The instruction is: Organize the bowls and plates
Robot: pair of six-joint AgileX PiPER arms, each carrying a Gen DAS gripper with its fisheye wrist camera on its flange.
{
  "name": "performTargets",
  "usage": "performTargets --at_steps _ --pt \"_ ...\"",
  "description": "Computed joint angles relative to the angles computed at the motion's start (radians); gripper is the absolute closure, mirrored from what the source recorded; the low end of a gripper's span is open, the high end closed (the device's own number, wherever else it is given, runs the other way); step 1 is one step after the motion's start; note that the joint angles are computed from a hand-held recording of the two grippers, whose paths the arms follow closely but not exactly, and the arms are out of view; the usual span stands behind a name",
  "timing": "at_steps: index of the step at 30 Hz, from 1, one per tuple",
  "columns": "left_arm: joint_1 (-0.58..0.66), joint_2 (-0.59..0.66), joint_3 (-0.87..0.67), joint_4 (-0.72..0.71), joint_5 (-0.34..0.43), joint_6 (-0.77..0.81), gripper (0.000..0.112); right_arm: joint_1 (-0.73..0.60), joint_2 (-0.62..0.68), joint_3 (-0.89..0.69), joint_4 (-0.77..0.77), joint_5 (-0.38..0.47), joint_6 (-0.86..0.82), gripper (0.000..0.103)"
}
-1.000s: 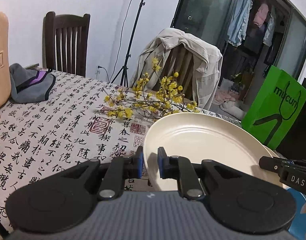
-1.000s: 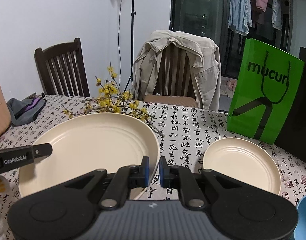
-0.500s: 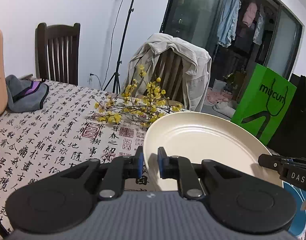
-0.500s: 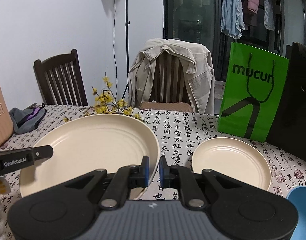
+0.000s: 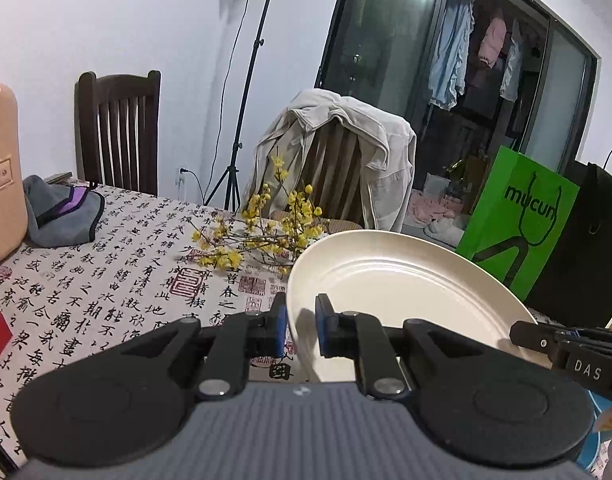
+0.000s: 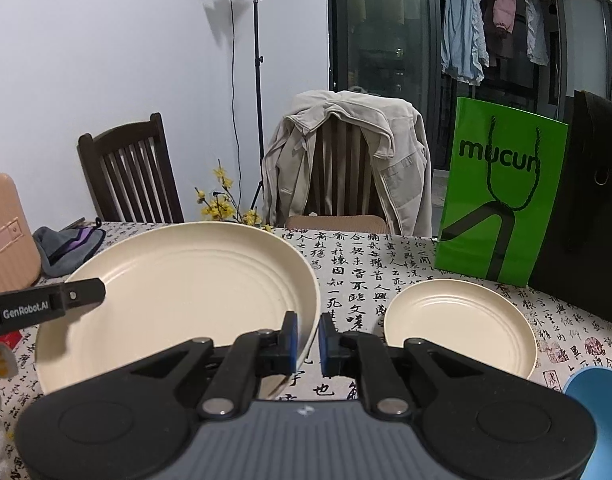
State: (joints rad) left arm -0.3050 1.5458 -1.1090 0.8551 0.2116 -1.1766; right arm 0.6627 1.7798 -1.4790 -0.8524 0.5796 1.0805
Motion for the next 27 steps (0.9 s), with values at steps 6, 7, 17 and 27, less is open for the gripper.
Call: performTargets --at_steps 6,7,17,27 --pt "-0.018 -0.043 0.022 0.005 0.024 -0.004 0.098 0.019 -0.044 0.04 -0.042 0.005 0.047 0.093" --pt "-0.019 -0.044 0.023 0.01 0.025 -0.009 0.098 0.021 -0.05 0.046 -0.045 0.004 0.051 0.093" --pt "-0.058 -0.133 0.074 0.059 0.068 -0.057 0.098 0.051 -0.121 0.115 -0.09 0.01 0.117 0.093" --pt "-0.108 -0.221 0.131 0.134 0.122 -0.13 0.098 0.102 -0.188 0.181 -0.153 0.032 0.198 0.093"
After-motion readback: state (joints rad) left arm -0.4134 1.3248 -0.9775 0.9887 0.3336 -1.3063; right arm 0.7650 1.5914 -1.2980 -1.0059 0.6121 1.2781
